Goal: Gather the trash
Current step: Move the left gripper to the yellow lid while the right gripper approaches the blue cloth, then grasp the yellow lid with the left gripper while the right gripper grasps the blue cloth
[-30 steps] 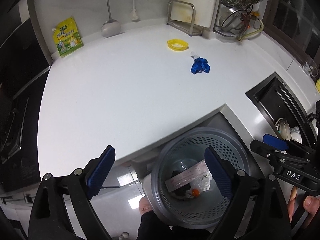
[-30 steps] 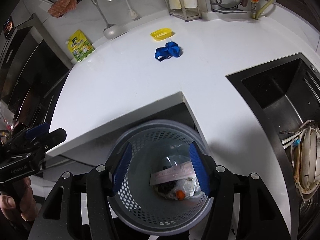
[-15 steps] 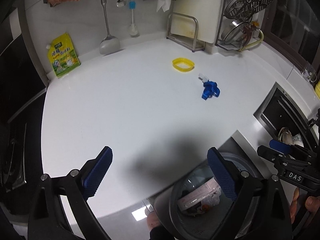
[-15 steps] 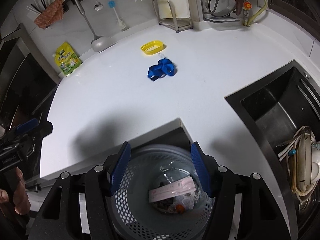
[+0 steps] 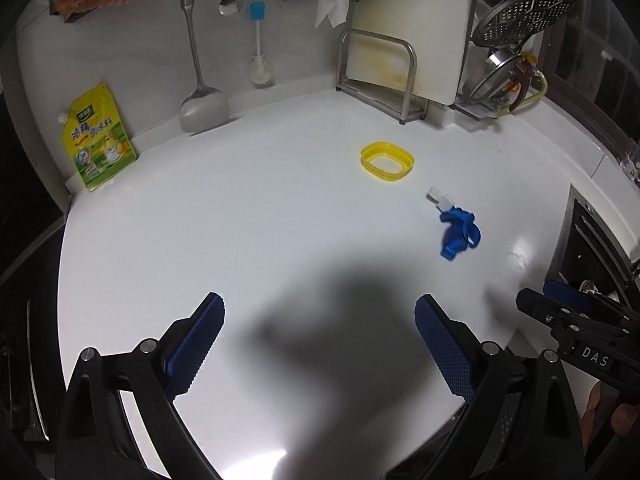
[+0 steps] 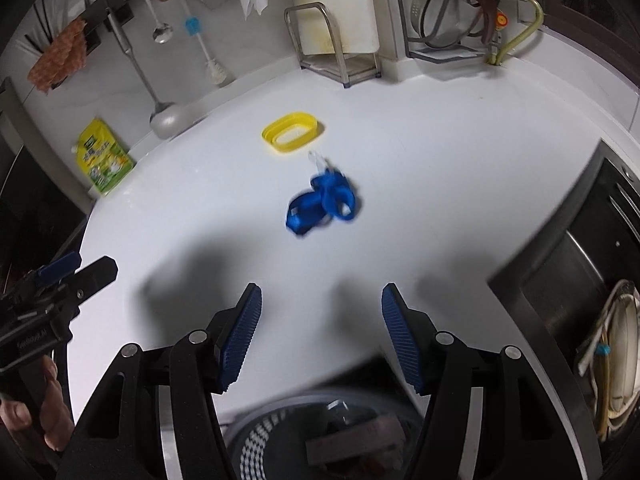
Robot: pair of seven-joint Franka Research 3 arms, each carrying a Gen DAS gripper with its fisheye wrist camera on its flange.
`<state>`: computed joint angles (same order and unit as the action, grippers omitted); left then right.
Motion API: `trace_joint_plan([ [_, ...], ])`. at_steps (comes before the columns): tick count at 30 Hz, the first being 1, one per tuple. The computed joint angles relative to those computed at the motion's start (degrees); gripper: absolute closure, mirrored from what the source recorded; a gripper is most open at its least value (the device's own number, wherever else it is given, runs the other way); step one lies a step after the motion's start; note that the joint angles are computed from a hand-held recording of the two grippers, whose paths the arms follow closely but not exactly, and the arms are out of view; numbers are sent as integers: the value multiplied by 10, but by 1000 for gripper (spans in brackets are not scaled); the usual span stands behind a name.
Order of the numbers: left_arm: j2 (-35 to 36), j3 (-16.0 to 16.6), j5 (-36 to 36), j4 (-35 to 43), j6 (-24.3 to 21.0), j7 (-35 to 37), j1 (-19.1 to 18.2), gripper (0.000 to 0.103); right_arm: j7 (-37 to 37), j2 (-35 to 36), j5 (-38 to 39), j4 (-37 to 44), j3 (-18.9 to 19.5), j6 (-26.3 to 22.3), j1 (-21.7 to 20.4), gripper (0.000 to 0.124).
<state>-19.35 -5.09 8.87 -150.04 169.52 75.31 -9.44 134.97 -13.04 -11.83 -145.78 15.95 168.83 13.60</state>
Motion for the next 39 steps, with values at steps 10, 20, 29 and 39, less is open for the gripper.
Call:
trace_joint_plan([
  [10,97,13,-32,72,29,52,-4,8,91,121,-118,111,-27,-2,-2,61],
  [20,163,-1,-109,115,28,119,12,8,150,207,-185,201,-113,-54,72,61],
  [29,206,-30,-125,153,27,131,38,8,185,234,-246,230,-173,-68,122,65],
  [39,286,-62,-99,247,15,100,50,8,141,251,-228,245,-194,-33,124,111],
])
